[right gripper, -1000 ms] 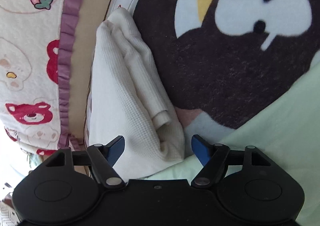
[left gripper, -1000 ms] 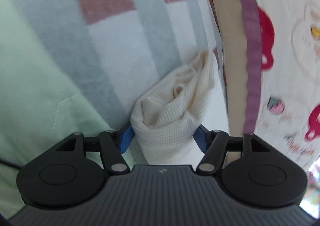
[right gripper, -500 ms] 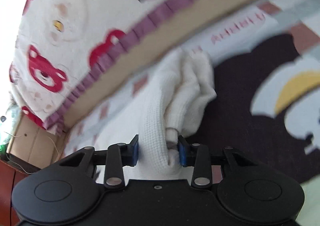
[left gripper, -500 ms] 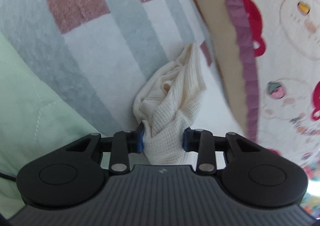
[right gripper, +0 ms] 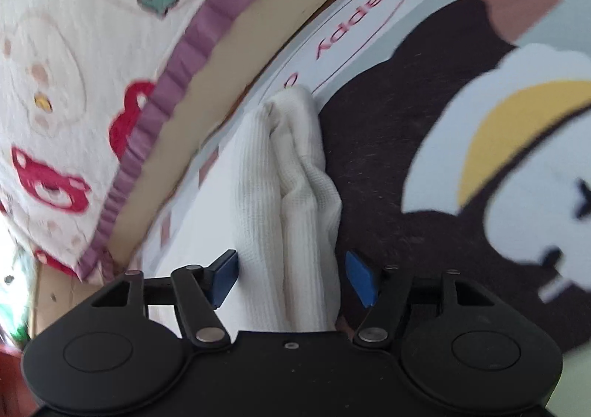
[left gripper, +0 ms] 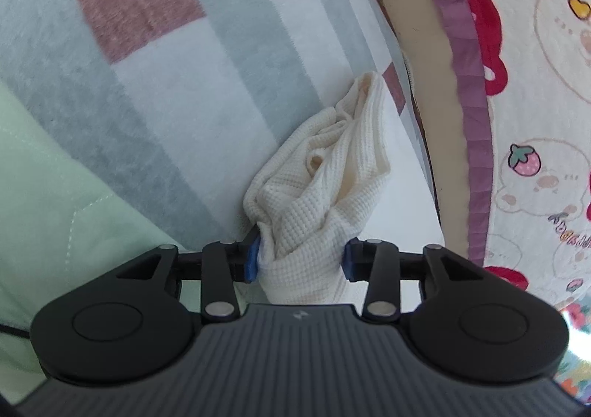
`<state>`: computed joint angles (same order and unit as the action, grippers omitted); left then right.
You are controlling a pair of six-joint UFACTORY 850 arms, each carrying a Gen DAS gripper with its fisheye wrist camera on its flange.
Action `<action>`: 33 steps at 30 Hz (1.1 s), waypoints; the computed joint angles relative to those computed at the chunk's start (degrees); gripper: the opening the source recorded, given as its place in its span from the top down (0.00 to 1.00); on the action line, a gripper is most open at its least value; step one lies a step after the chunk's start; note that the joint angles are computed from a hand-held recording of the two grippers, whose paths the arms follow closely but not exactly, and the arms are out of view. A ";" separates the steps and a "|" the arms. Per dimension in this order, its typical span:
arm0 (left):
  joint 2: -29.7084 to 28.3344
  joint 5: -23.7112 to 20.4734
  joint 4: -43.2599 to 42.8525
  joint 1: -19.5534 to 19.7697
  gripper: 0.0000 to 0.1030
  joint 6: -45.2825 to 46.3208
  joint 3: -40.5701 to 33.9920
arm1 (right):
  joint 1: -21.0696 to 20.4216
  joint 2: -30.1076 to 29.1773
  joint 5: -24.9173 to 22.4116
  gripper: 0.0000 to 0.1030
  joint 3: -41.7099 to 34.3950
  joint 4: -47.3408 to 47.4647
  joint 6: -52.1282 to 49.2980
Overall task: Fold clothes
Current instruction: 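Lift the folded garment with both grippers and carry it toward the floral quilt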
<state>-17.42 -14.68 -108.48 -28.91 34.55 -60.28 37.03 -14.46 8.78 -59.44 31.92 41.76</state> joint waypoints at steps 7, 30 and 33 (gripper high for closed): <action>-2.13 -1.78 2.39 0.87 0.53 -1.27 -1.90 | -0.26 -4.43 -1.48 0.20 -5.21 -1.92 -4.58; -6.52 -7.66 41.20 -0.50 0.68 -12.09 -12.65 | 0.18 2.29 0.70 0.52 -1.37 51.38 -59.74; -6.30 -9.48 39.08 0.20 0.64 -10.73 -11.80 | -1.09 3.83 1.33 0.37 0.71 38.00 -41.75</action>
